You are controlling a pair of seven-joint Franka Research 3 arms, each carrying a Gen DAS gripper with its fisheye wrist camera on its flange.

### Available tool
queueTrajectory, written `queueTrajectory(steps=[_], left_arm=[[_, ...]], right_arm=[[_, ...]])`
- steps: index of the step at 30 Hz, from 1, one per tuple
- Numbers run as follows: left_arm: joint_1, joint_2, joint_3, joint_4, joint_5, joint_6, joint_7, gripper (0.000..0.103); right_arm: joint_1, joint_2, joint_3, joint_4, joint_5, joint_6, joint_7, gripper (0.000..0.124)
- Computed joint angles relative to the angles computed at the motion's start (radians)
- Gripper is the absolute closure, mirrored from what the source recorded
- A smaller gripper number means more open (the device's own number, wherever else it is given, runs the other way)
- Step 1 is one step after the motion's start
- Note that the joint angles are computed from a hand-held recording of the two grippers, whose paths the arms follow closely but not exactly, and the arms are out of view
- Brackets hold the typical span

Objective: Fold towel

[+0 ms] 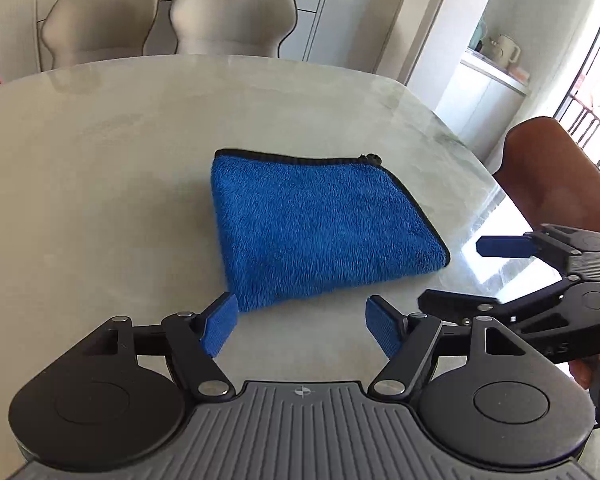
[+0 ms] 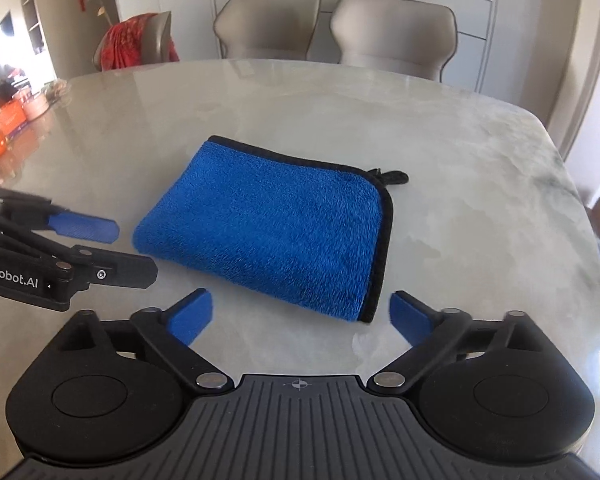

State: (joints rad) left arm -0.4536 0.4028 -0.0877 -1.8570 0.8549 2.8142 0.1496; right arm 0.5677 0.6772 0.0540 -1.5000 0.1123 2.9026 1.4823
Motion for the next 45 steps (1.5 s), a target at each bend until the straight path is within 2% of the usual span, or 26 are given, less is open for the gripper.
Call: queueTrajectory(steps=[5, 7, 10, 14, 21, 23, 26, 29, 37, 41, 45], left_arm=[[-0.014, -0.049, -0.016, -0.065, -0.001, -0.028, -0.056, 0.023], [-0.022, -0.067, -0.019, -0.085, 0.014, -0.039, -0.089, 0.019], [-0.031, -0.096, -0.032, -0.111, 0.047, -0.07, -0.138, 0.015], [-0.027, -0.127, -0.057, -0.136, 0.083, -0.088, -0.167, 0.015], [-0.027, -0.168, -0.094, -0.162, 0.132, -0.146, -0.25, 0.011], [-0.034, -0.173, -0.108, -0.16, 0.134, -0.185, -0.254, 0.01], [-0.044, -0.182, -0.121, -0.166, 0.154, -0.227, -0.283, 0.008], [-0.044, -0.192, -0.132, -0.178, 0.152, -0.243, -0.318, 0.008], [-0.053, -0.221, -0.161, -0.199, 0.144, -0.329, -0.361, 0.008], [-0.056, -0.228, -0.171, -0.197, 0.147, -0.359, -0.365, 0.008], [-0.055, -0.234, -0.178, -0.2, 0.146, -0.377, -0.355, 0.008]], right_arm=[[0.067, -0.093, -0.062, -0.145, -0.034, 0.035, 0.091, 0.022], [0.12, -0.122, -0.114, -0.185, -0.068, 0.032, 0.172, 0.022], [0.146, -0.156, -0.135, -0.239, -0.105, 0.051, 0.249, 0.022], [0.229, -0.186, -0.225, -0.284, -0.198, 0.067, 0.406, 0.022], [0.326, -0.223, -0.329, -0.343, -0.357, 0.089, 0.631, 0.022], [0.361, -0.237, -0.364, -0.363, -0.406, 0.089, 0.704, 0.022], [0.363, -0.25, -0.36, -0.376, -0.448, 0.071, 0.766, 0.022], [0.329, -0.265, -0.317, -0.384, -0.468, 0.048, 0.786, 0.022], [0.34, -0.3, -0.325, -0.395, -0.643, -0.025, 0.981, 0.022], [0.333, -0.322, -0.316, -0.407, -0.745, -0.035, 1.052, 0.022], [0.297, -0.33, -0.278, -0.409, -0.799, -0.029, 1.092, 0.022]])
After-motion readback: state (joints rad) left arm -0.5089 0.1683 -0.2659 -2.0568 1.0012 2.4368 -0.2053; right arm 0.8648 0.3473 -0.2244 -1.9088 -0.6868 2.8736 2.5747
